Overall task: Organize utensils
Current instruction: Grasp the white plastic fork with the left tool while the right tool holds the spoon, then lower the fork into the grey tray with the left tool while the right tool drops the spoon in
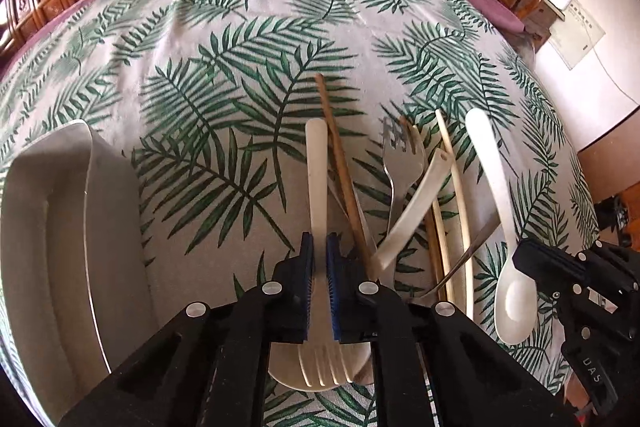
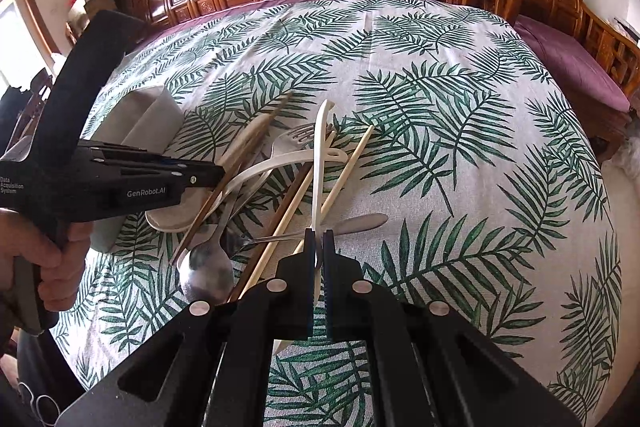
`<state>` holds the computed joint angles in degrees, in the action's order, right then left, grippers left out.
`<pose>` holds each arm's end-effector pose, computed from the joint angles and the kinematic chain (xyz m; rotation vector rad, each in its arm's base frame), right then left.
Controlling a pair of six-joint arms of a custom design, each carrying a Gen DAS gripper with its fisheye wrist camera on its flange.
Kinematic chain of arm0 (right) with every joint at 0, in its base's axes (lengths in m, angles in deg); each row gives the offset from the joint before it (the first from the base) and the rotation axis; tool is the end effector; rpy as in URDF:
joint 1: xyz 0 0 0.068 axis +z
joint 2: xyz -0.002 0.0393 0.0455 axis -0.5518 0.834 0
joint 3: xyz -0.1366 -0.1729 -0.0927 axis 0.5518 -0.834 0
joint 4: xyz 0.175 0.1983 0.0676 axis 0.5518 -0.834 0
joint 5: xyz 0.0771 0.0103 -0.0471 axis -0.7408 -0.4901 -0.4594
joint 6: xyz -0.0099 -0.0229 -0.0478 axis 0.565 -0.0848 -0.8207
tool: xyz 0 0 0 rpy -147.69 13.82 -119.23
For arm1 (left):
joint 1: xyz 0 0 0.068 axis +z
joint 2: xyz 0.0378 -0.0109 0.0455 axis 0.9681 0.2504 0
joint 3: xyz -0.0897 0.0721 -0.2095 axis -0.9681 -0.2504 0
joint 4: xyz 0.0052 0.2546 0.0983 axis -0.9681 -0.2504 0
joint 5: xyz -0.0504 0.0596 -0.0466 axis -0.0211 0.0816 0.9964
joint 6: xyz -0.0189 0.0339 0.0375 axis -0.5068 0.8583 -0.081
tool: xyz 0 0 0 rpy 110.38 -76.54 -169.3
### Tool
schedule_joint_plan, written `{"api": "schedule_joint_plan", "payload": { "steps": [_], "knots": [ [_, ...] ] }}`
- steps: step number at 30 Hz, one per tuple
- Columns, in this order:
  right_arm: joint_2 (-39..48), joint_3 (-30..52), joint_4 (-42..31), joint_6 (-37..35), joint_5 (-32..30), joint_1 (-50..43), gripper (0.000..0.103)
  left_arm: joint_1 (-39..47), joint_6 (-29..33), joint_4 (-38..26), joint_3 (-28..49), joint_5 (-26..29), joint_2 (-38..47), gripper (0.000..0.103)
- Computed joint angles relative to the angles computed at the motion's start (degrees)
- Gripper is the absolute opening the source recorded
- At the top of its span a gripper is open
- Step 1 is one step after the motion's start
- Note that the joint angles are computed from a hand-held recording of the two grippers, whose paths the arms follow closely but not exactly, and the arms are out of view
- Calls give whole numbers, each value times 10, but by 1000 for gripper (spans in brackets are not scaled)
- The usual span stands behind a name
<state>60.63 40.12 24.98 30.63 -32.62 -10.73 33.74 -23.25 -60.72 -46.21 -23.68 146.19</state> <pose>0.1423 0.0664 0.1317 -0.5389 2.5546 0.3844 0.1814 -0.1555 0.0887 0.0735 2.7579 -0.1938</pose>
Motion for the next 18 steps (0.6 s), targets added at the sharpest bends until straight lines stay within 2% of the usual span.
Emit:
{"api": "schedule_joint_plan", "payload": {
  "steps": [4,10,18],
  "knots": [
    [-5,1,-3,5,4,8,4,-16,4,-14,-11,-24,-45,6],
    [-19,12,-17,20,20,35,4,-31,5,-72,-20,-52,-150,6],
    [1,43,-14,90,76,136,4,-15,22,-217,-62,-67,-372,6]
  ]
}}
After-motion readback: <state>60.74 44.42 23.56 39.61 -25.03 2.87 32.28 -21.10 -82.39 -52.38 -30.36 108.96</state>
